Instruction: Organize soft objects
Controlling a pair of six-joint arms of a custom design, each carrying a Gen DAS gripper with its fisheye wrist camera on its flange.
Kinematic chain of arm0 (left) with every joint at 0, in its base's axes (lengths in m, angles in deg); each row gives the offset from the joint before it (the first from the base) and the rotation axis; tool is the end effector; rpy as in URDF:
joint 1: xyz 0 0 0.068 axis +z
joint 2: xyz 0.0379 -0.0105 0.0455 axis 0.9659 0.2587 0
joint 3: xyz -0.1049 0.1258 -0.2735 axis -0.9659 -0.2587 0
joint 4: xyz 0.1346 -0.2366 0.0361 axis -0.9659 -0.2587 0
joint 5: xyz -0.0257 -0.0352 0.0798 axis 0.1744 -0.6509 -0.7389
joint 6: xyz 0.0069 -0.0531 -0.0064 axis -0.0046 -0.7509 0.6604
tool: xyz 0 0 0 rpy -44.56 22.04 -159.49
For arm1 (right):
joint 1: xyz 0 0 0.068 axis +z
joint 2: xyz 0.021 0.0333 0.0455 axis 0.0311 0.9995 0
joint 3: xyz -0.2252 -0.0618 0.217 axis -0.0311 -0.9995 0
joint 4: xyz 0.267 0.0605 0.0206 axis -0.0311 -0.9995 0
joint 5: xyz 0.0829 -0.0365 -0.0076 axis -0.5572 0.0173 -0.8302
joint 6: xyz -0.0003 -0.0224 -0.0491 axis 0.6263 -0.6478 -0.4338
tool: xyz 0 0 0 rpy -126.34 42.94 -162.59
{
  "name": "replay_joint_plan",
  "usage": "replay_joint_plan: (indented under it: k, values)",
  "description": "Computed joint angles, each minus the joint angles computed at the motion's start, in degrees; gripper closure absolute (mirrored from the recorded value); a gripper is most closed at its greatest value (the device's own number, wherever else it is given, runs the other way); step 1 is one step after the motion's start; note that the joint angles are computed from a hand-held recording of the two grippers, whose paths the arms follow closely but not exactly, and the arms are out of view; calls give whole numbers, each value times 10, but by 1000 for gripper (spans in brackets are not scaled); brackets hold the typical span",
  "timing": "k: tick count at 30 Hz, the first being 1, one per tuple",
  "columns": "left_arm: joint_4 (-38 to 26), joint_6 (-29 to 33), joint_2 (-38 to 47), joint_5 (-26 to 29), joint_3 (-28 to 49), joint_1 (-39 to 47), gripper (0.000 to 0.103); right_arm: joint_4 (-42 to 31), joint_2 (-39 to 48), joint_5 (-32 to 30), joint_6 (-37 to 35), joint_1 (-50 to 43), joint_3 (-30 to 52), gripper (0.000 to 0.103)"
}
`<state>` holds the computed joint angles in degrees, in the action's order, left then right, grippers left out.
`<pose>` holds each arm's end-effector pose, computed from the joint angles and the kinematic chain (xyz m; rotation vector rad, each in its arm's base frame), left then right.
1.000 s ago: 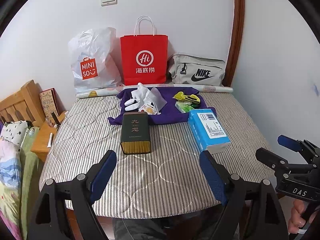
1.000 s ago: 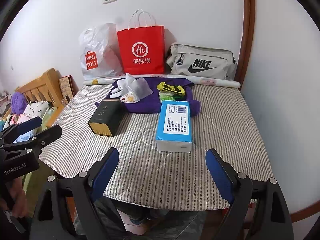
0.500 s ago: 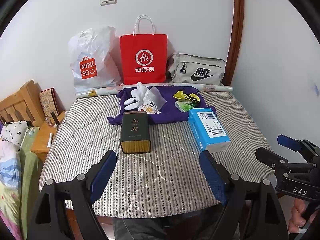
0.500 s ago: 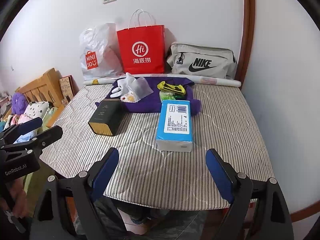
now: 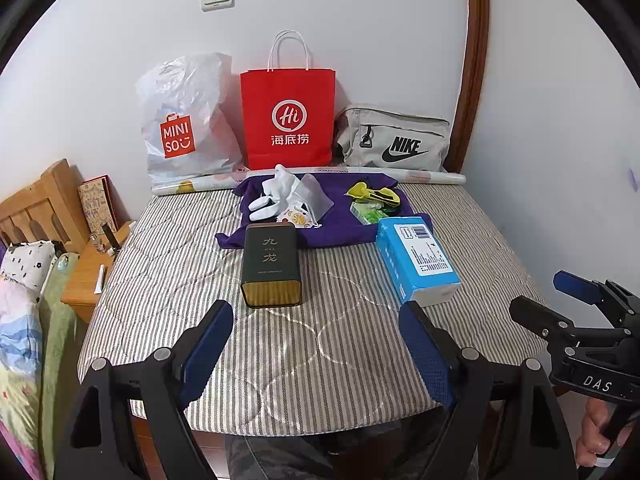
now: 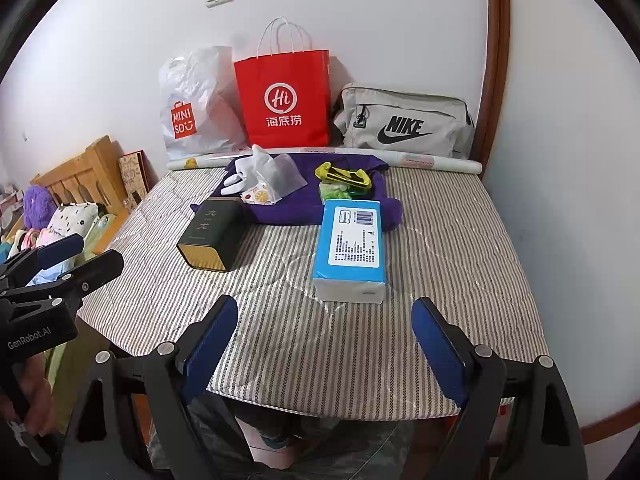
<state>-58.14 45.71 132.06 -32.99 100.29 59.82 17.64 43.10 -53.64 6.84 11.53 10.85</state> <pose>0.2270 -0.0481 0.2201 -0.3612 2.3015 0.1084 0.3062 0.0618 0.2192 -0.5512 2.3377 0.2988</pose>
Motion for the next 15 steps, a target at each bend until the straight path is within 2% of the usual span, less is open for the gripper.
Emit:
replay_joint_plan:
  k: [15]
  values:
    - [3,0,1,1,-2,2,19,3,1,-2,-1,-2,-2,15]
